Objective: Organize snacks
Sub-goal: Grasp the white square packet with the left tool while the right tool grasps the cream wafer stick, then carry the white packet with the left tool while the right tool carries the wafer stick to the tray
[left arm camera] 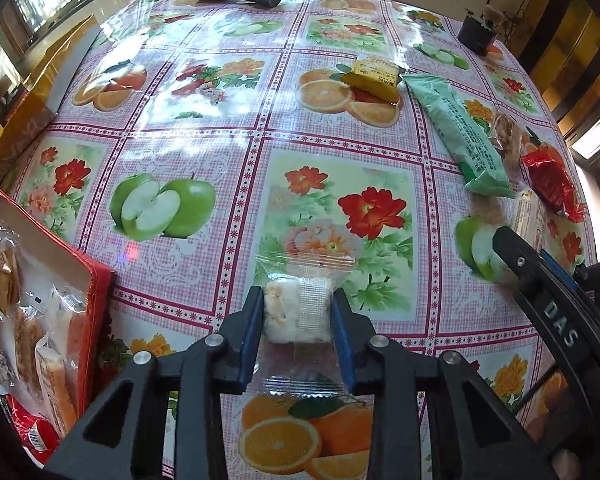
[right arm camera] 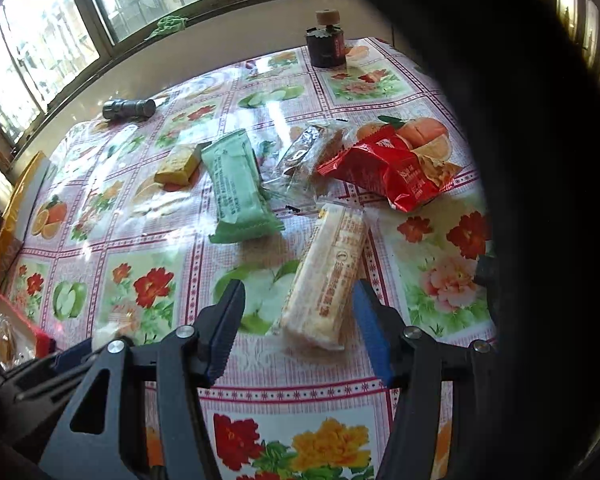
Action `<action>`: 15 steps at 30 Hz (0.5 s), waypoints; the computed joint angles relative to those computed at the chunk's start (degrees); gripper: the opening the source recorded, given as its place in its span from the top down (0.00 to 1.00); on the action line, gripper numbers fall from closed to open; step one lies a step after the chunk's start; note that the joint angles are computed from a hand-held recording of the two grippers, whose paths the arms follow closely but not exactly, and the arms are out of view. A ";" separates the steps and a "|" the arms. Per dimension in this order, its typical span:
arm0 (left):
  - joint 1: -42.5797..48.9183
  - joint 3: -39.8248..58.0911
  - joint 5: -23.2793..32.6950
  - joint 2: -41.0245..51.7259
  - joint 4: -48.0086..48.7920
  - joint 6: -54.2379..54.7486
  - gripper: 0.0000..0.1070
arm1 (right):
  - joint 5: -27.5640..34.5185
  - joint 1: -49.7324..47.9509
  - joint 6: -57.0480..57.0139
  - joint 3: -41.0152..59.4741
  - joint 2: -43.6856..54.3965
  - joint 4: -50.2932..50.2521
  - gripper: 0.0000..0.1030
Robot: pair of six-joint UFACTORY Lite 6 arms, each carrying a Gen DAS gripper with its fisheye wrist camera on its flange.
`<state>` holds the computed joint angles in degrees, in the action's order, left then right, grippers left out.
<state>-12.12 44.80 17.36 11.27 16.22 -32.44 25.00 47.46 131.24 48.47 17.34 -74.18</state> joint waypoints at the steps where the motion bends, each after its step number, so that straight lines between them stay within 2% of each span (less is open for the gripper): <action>1: 0.34 0.00 0.11 -0.03 -1.12 1.69 0.70 | -1.23 -1.08 -2.83 1.56 1.81 2.51 0.44; 3: 1.02 -1.18 -0.12 -0.97 -1.12 2.80 0.69 | 1.95 -0.55 -8.04 4.48 4.04 6.19 0.46; 7: 1.51 -2.04 -0.05 -1.86 -1.17 3.46 0.69 | 5.73 0.35 -14.19 6.92 5.97 10.50 0.59; 9: 2.08 -4.08 -0.40 -3.67 -0.82 3.77 0.69 | 5.16 0.26 -13.07 4.84 4.29 9.60 0.66; 15: 1.86 -12.17 -1.81 -10.84 2.42 0.92 0.69 | 2.80 5.15 -2.34 -5.68 -3.81 4.53 0.66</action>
<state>-10.26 32.63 15.55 0.43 18.63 -31.52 27.80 52.61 128.90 42.79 13.54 -69.65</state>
